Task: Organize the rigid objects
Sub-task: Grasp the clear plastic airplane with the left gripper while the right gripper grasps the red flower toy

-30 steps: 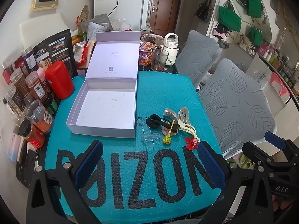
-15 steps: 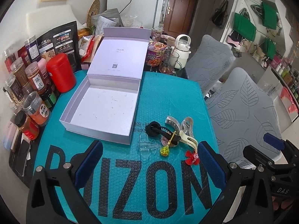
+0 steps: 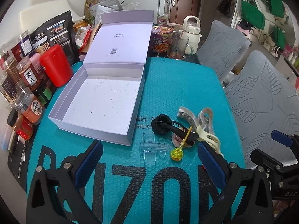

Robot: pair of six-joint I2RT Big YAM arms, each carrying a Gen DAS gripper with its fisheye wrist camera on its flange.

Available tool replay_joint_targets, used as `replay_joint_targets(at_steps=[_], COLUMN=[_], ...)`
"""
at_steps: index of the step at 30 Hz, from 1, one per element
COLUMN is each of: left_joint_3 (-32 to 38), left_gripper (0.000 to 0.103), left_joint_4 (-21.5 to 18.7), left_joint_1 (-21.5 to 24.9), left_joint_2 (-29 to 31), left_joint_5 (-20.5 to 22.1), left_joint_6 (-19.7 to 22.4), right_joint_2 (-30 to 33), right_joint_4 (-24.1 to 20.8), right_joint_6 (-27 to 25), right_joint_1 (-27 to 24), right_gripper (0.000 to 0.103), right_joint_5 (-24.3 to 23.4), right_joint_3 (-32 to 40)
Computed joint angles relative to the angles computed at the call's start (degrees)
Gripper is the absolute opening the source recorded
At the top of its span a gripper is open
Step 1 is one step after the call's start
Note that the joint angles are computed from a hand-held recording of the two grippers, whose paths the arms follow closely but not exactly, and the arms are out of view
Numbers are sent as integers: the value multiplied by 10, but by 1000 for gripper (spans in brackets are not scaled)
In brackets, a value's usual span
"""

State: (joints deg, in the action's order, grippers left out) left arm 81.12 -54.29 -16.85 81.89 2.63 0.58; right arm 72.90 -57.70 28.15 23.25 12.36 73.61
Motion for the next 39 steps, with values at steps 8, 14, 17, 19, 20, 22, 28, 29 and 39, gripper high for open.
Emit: replay_joint_targets(at_steps=[8,14,17,19,20,22,28,29,39], left_joint_3=[-29,-46,-46,-46,-47,-45,-45,-45,-66], left_gripper=[103,102,98,96,90,85,82,79,60], left_joint_4=[53,86,88,88,88,89,98,99,125], left_joint_1=[-6,-19,-20,-20,-21,-25,-33,-35,-38], left_joint_2=[29,50,62,67,69,74,85,87,83], left_joint_5=[-10,-42,-46,-46,-51,-59,-66,-74,-72], left_joint_6=[12,28,15,2,-4,-13,-19,-17,-3], right_joint_2=[21,35,39,41,42,44,46,46,50], right_joint_4=[43,66,67,71,73,76,78,78,84], right_joint_6=[-10,-15,-8,-2,1,6,15,15,23], right_joint_1=[-15,-19,-22,-24,-25,-28,-34,-34,-33], right_gripper=[103,103,103,103,103,103,103,103,103], right_joint_5=[-22,-13,-13,-17,-19,-23,-23,-22,-20], right_joint_3=[-38,-56,-62,-68,-71,-77,-87,-88,-87])
